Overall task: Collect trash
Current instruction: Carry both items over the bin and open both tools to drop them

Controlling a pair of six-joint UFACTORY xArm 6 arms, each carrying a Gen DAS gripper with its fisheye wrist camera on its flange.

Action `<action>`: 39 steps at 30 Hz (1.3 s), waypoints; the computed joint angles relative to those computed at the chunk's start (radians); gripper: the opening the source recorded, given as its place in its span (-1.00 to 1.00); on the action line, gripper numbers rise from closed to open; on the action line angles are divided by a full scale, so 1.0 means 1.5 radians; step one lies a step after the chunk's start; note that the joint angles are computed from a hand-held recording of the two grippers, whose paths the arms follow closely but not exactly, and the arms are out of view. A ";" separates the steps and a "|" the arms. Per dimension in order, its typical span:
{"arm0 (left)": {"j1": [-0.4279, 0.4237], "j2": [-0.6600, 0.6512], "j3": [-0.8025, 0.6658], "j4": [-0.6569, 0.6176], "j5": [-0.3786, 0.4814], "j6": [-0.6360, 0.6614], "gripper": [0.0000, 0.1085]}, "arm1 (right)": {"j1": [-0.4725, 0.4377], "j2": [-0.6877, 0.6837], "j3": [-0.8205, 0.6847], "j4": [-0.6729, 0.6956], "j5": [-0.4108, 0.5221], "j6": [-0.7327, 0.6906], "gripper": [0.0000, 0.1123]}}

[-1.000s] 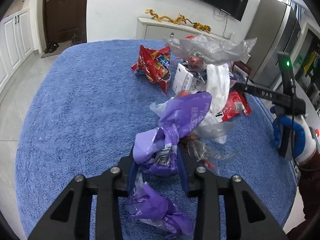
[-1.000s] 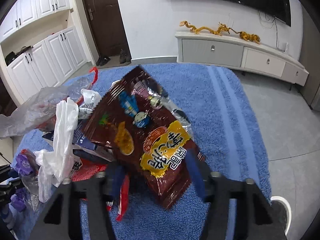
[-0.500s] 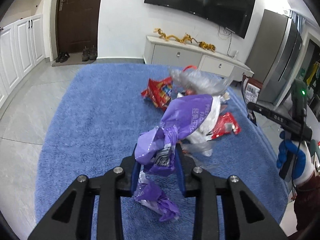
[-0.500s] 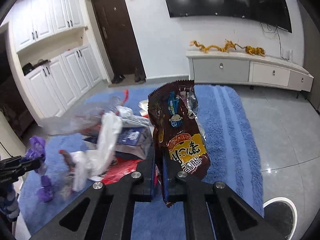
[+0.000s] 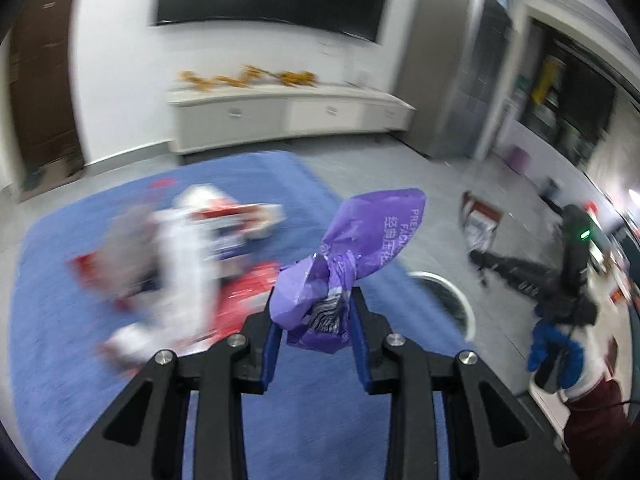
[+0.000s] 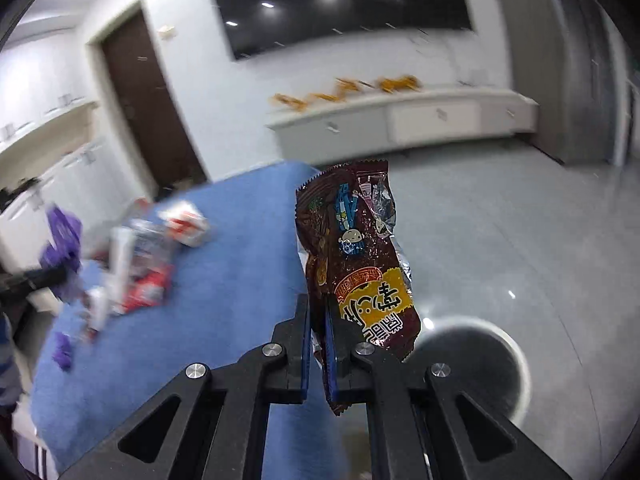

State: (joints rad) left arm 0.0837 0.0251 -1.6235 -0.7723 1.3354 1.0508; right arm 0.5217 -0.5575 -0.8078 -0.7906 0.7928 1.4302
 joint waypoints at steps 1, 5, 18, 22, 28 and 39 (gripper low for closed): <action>-0.031 -0.002 0.003 0.009 0.005 -0.010 -0.46 | -0.012 -0.030 0.037 0.021 0.004 -0.001 -0.88; -0.150 -0.008 0.031 0.052 -0.015 -0.059 -0.46 | -0.075 -0.119 0.176 0.106 -0.037 -0.010 -0.88; -0.412 0.118 0.000 0.213 -0.071 -0.267 -0.33 | -0.268 -0.182 0.401 0.357 -0.231 -0.178 -0.81; -0.432 0.144 -0.013 0.222 -0.068 -0.282 -0.28 | -0.252 -0.232 0.419 0.339 -0.183 -0.148 -0.35; -0.440 0.155 -0.023 0.207 -0.048 -0.289 0.13 | -0.201 -0.309 0.400 0.279 -0.066 -0.069 -0.21; -0.371 0.042 0.057 0.118 -0.098 -0.238 0.15 | -0.023 -0.297 0.237 0.120 0.128 0.054 -0.19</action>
State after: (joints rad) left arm -0.4723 0.0877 -1.5381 -0.5958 1.1882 0.6936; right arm 0.4867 -1.0025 -0.4524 -0.6102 0.9852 1.5109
